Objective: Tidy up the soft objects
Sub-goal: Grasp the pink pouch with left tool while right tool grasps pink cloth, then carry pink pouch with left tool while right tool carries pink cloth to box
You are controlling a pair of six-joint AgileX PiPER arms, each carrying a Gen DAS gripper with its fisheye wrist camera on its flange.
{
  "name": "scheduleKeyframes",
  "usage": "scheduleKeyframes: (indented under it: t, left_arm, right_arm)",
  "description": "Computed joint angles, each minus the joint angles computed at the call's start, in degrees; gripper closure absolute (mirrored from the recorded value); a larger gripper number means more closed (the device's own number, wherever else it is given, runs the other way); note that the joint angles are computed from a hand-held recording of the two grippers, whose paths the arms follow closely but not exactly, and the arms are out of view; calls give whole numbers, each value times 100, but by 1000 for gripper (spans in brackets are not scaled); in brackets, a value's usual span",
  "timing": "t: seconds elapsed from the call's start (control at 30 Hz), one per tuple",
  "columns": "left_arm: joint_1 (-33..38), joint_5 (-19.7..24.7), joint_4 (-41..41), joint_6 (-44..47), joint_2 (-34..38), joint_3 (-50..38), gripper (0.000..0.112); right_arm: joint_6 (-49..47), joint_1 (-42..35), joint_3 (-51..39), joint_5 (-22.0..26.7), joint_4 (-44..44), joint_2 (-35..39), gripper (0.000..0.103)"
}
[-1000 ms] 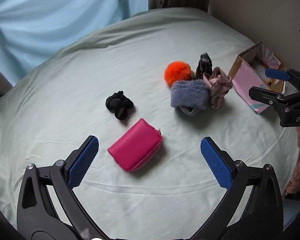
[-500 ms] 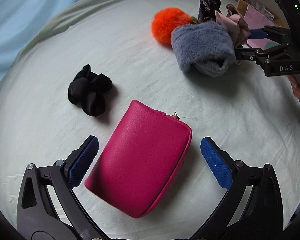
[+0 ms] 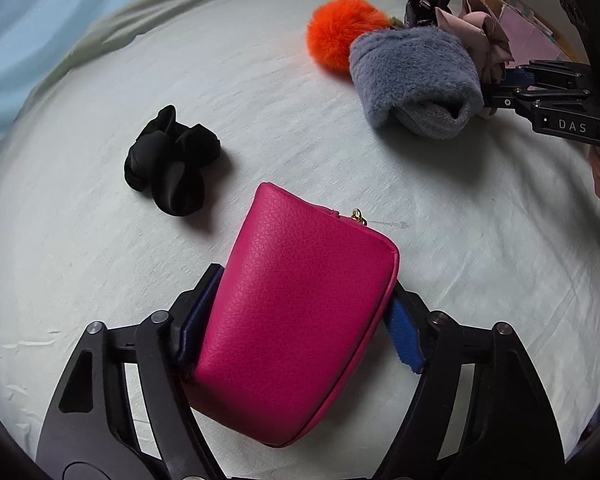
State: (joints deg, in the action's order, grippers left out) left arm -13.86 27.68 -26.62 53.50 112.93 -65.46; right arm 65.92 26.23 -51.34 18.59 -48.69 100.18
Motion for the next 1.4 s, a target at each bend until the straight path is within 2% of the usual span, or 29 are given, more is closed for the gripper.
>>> scheduleKeyframes:
  t: [0.1,0.33,0.63,0.83,1.0,1.2,1.27,1.4]
  left_arm:
    - [-79,-60,127,-148,-84,47,51]
    - [-61,120,212,-462,-241,-22,63]
    - [-22,276,403,-1132,-677,-61,65]
    - [-139,666,813,-2019,-1471,-12,65]
    - [-543,1297,1594,-3233,-2181,-351,65]
    - [-1464,2281,2728,-5107,-2552,-1362,65]
    - [-1841,2599,3018,-5752,-2560,-1748,65]
    - [-2690,3335,3468,-7086,-2268,-2717,65]
  right_arm:
    - [236,149,50,148,-174,-103,79]
    - [211,237,133,207,-37,-345,84]
    - [78,360,278,355,271,-997,87]
    - [-495,559,229,939,958,-1842,87]
    - [-1674,508,-119,1709,2006,-2711,87]
    - [-3254,47,-747,2644,3163,-3597,87]
    - [-4003,-355,-979,2916,3719,-3810,87]
    - [-5823,-1671,-1484,3578,5128,-4106,87]
